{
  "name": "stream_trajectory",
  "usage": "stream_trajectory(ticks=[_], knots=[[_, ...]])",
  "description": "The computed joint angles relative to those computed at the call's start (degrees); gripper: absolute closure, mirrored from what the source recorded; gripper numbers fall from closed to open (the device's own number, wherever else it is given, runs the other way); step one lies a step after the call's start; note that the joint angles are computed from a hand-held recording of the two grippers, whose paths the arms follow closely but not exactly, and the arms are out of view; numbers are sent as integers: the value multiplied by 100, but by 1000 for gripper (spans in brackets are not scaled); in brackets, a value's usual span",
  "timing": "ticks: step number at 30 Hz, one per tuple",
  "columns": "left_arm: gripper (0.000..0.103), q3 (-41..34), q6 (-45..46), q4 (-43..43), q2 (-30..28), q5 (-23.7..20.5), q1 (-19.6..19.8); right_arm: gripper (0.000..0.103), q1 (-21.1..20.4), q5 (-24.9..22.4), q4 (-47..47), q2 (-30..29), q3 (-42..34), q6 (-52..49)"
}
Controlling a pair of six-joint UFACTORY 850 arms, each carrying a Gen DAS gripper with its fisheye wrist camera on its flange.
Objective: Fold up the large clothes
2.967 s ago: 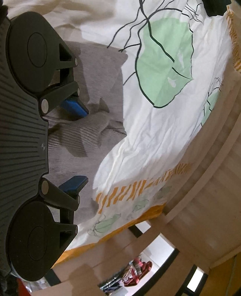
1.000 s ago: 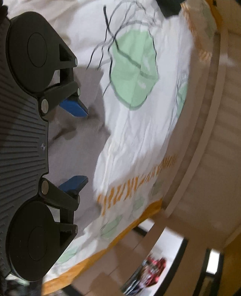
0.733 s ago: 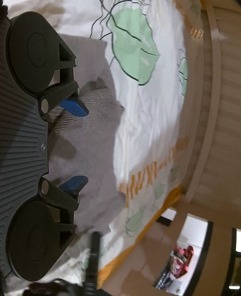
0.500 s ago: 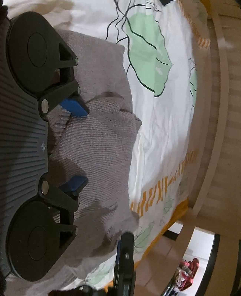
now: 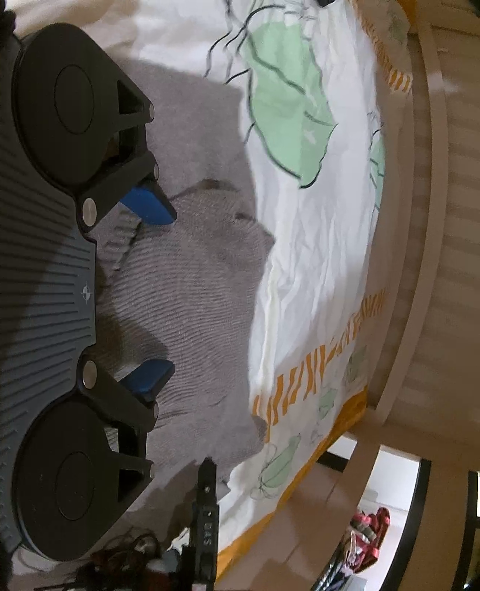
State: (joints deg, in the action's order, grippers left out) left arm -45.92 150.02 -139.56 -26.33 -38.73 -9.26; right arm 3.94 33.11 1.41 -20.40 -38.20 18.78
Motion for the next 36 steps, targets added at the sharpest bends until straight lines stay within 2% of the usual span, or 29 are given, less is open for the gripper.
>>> stream_trajectory(ticks=[3,5,8,10,11,12,13,16,23,28,31,36], knots=[[23,8,369,-290,136,-138,13,33,83,45,347,222,130,-170],[23,-102,485,-447,133,-75,11,32,170,270,593,424,306,-408],[23,-399,467,-844,-23,404,7,32,216,410,586,568,416,-480],[23,-631,210,-1116,-144,1084,16,32,241,387,505,678,501,-424],[23,-726,-132,-973,-219,1325,74,30,254,351,452,758,566,-391],[23,-745,-588,-601,-262,1326,178,29,271,315,428,833,626,-373],[23,-675,-804,-367,-254,1129,300,28,285,275,417,942,717,-348],[23,-402,-581,-471,-11,1225,446,28,281,181,320,1277,1000,-163],[23,347,-1635,814,705,1092,1058,23,216,-253,160,2317,1757,481],[23,973,-2280,1958,1445,885,1502,18,285,-764,191,3182,2250,693],[23,1321,-2678,2628,1875,778,1693,11,408,-1105,341,3706,2521,653],[22,1914,-2917,3394,2552,704,1814,4,613,-1723,207,4509,2928,1179]])
